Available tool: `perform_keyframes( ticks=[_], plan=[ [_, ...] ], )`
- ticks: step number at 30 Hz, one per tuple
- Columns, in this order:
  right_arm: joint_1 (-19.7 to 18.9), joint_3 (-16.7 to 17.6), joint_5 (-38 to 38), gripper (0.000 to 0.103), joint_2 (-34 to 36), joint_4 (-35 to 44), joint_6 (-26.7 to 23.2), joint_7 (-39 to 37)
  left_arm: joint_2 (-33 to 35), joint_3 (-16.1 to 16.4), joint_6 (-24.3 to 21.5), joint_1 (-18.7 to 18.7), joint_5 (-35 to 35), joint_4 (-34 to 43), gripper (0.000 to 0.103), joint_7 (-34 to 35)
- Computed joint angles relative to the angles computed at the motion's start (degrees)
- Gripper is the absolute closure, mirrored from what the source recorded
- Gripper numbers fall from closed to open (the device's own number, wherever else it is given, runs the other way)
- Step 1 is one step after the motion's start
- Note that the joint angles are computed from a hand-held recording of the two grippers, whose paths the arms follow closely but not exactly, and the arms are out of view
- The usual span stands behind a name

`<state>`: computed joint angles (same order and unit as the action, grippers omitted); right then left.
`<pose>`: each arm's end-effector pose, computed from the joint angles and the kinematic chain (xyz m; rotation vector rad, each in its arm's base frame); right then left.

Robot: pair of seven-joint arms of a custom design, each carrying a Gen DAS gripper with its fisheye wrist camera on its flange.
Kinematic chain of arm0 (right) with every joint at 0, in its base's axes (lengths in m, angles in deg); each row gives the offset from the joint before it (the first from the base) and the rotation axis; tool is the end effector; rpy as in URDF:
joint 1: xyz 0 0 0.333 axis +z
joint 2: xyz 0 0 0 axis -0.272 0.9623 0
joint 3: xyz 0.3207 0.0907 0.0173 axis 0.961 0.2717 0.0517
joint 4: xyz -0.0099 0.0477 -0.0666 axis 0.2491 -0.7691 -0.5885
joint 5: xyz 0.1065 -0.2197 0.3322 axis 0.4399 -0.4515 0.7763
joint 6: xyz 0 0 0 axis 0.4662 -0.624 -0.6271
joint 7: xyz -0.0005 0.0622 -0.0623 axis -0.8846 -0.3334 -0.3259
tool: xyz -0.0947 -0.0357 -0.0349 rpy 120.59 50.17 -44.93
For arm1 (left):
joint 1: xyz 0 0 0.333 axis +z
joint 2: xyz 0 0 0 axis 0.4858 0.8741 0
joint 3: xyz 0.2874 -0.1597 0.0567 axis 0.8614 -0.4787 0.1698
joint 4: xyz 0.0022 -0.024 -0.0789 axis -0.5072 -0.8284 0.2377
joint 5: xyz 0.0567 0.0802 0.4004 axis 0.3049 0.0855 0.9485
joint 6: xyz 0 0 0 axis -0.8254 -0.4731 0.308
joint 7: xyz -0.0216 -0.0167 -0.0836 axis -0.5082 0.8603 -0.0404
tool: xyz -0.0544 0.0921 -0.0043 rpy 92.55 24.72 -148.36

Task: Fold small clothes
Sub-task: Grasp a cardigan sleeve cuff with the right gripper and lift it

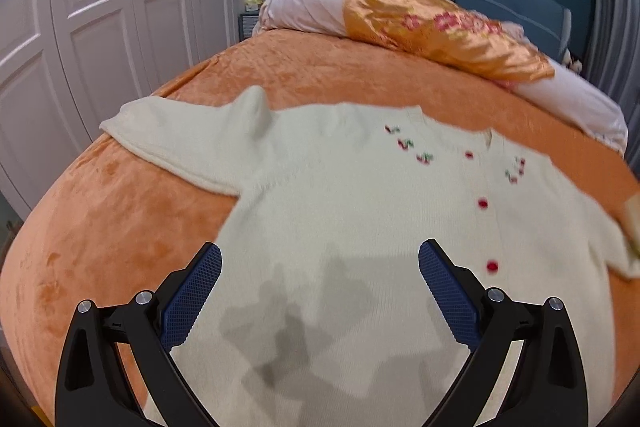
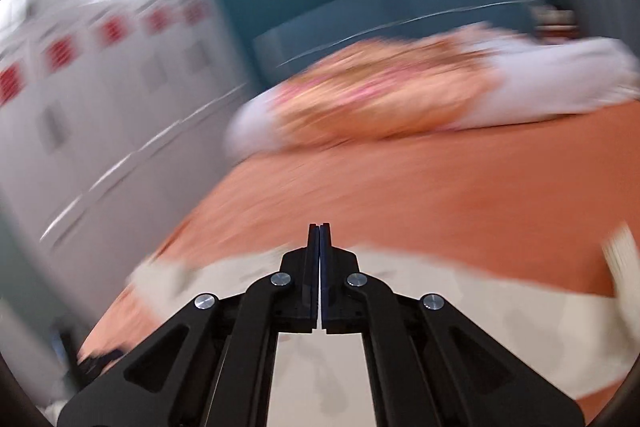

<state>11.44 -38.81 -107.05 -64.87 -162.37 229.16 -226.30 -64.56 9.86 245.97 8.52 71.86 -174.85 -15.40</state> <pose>0.6209 0.3602 0.4656 -1.2917 1.5681 -0.6199 0.6056 -0.3135 0.4439 -1.7281 1.8454 -0.8339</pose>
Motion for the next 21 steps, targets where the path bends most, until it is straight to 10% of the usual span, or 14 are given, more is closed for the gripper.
perform_keyframes(
  ticks=[4, 9, 13, 17, 19, 21],
  plan=[
    [0.87, 6.47, 21.84, 0.080, 11.24, 9.67, -6.39, -26.58, -0.87, -0.06, 1.85, 1.34, -1.83, -0.93, 0.006, 1.11],
    [7.09, -0.72, 24.55, 0.047, 0.73, -7.33, -26.05, -18.99, -2.02, -1.18, 3.66, 4.07, -6.43, -4.15, 0.006, 8.15],
    [4.50, -1.17, 31.77, 0.035, -8.66, -21.01, -47.13, -21.41, -2.08, -1.48, 4.61, 4.64, -10.57, -6.23, 0.006, 10.40],
    [-2.52, -0.46, 37.75, 0.037, -11.86, -27.65, -45.52, -27.59, -1.60, -0.70, 3.69, 2.74, -10.54, -6.26, 0.006, 9.19],
    [-5.25, 0.36, 39.15, 0.082, -12.85, -29.59, -41.62, -27.69, -1.34, -1.07, 3.55, 2.48, -11.39, -5.98, 0.006, 9.30],
    [-7.39, 0.91, 38.33, 0.090, -14.42, -31.47, -36.53, -23.51, -0.84, -1.62, 3.25, 2.18, -12.24, -5.14, 0.006, 10.32]
  ],
)
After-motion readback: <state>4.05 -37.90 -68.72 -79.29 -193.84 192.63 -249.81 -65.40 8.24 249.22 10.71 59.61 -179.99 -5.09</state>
